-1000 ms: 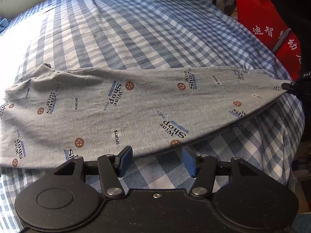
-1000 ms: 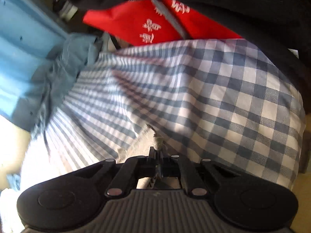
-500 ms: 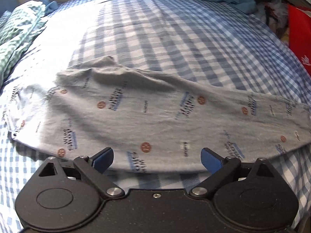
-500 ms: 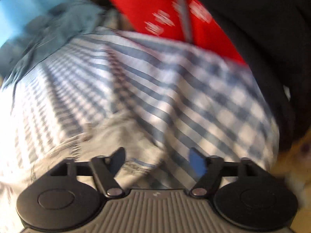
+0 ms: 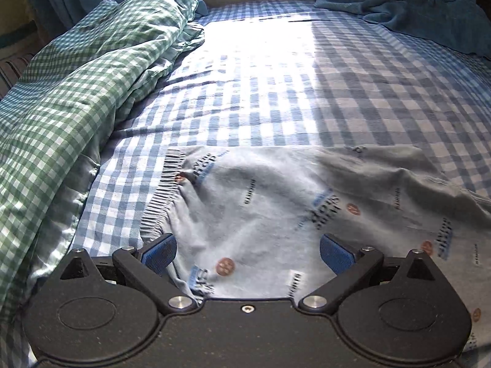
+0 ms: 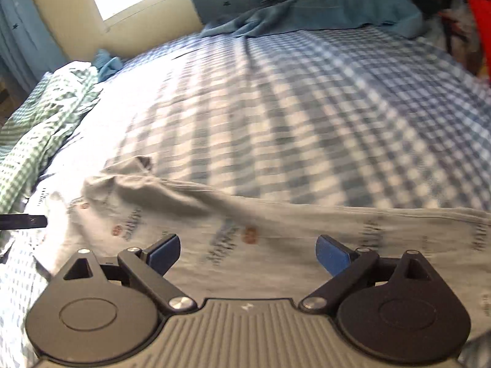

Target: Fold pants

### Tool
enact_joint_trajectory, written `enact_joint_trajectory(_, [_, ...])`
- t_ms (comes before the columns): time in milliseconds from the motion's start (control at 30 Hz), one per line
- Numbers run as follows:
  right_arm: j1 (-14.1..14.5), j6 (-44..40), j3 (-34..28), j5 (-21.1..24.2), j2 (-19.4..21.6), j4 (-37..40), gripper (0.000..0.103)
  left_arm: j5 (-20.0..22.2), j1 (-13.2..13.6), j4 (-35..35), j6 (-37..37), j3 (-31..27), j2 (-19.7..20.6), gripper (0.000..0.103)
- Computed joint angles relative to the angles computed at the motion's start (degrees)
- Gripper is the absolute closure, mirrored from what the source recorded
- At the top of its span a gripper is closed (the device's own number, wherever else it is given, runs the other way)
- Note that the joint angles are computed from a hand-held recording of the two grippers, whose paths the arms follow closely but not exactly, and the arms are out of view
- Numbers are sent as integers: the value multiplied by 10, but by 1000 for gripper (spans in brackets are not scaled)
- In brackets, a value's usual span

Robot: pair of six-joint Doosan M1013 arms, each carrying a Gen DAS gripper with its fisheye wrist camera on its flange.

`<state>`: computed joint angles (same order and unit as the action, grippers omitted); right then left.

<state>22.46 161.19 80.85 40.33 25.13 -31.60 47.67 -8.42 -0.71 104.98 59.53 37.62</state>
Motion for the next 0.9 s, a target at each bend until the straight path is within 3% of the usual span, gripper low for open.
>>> enact_joint_trajectory(100, [-1,-40,-47,-8,38,69,4,21,12,5,17,-39,32,3])
enact_joint_trajectory(167, [-2,-57,-68,15,56,100,4,42,19,26,23,-58,50,3])
enact_joint_trajectory(267, [4,-59,-78,80,65,86,5,61,31,22,43,-76,65,2])
enact_joint_trajectory(400, [5,-53,-87,130,64,62,4,66,50,-14,44,-86,67,1])
enact_joint_trajectory(533, [-9,-71,-112,93,70,68,2,30,54,-59,62,-70,55,1])
enact_joint_trajectory(700, [-46,-181,-189,13,115,224,2,27,43,-95,83,-69,59,1])
enact_joint_trajectory(800, [-65,-223,-249,2,155,329,14,13,33,-66,77,-60,58,1])
enact_joint_trajectory(867, [-73,-233,-301,43,185,358,26,1,29,-40,81,-50,56,1])
enact_joint_trajectory(900, [-76,-236,-331,75,202,367,40,-3,29,-38,86,-46,55,1])
